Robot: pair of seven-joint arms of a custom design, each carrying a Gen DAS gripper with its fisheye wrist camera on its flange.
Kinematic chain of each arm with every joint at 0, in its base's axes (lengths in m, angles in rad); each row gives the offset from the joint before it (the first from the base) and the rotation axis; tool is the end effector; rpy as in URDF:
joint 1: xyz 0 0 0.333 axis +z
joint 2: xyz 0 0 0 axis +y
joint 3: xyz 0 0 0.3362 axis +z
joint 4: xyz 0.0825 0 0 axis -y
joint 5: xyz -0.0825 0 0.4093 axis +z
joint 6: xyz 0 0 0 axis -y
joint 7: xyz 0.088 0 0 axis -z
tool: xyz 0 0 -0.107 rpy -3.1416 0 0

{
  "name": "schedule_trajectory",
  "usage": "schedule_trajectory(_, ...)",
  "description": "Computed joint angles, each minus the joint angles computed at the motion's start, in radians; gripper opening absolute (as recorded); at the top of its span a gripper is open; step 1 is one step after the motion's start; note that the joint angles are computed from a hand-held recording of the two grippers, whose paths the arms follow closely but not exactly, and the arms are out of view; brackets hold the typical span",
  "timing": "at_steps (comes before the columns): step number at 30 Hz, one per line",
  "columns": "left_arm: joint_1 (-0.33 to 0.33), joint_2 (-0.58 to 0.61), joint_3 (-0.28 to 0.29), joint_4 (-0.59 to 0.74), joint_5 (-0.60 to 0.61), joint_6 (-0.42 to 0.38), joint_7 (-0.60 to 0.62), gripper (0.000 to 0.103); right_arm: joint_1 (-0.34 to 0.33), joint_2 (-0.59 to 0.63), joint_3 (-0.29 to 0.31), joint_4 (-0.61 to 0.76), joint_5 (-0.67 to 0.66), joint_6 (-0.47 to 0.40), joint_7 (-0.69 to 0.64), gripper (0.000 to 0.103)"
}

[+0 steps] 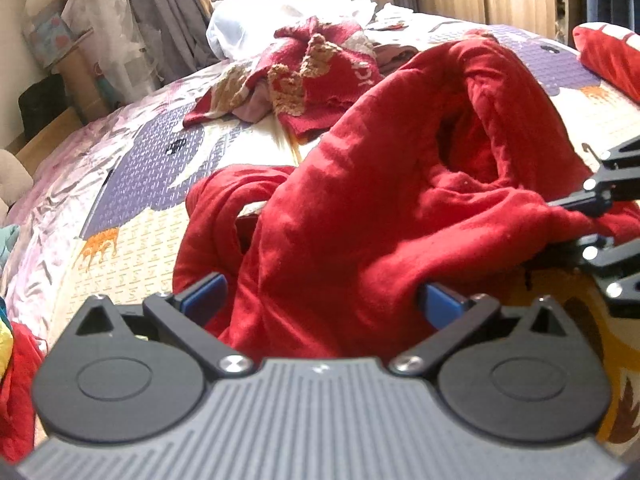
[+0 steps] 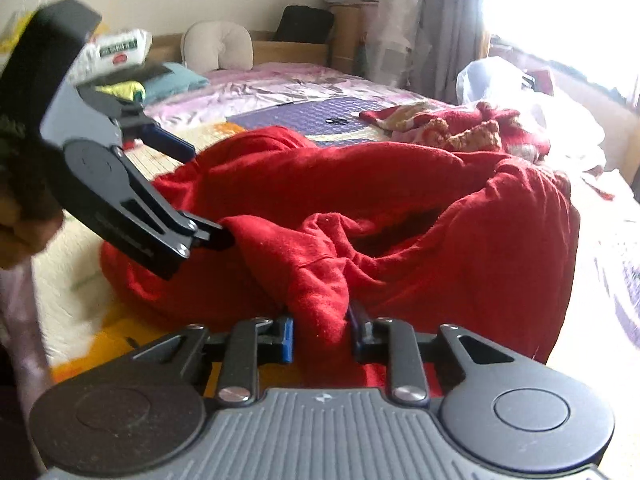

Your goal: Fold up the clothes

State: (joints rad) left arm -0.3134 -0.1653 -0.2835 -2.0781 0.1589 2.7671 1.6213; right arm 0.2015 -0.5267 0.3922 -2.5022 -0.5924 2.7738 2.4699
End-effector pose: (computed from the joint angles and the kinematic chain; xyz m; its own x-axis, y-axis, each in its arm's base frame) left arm 0.4695 -0.3401 0.6099 -0.6141 -0.7548 -0.2307 -0.4135 0.5566 -0.7205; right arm 0.3543 0.2906 0.5375 0.1697 -0.9833 0.0651 -0.5988 -0.1554 -0.7857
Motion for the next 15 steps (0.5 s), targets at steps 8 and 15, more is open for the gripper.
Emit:
schedule_trajectory(8, -0.04, -0.036, 0.035, -0.024, -0.128, 0.013, 0.129, 0.103, 0.191, -0.067, -0.174, -0.074, 0.29, 0.088, -0.154, 0.027)
schedule_trajectory(15, -0.032, -0.033, 0.009, -0.026, -0.121, -0.028, 0.17, 0.103, 0.101, -0.11, -0.08, -0.053, 0.357, -0.077, -0.151, 0.034)
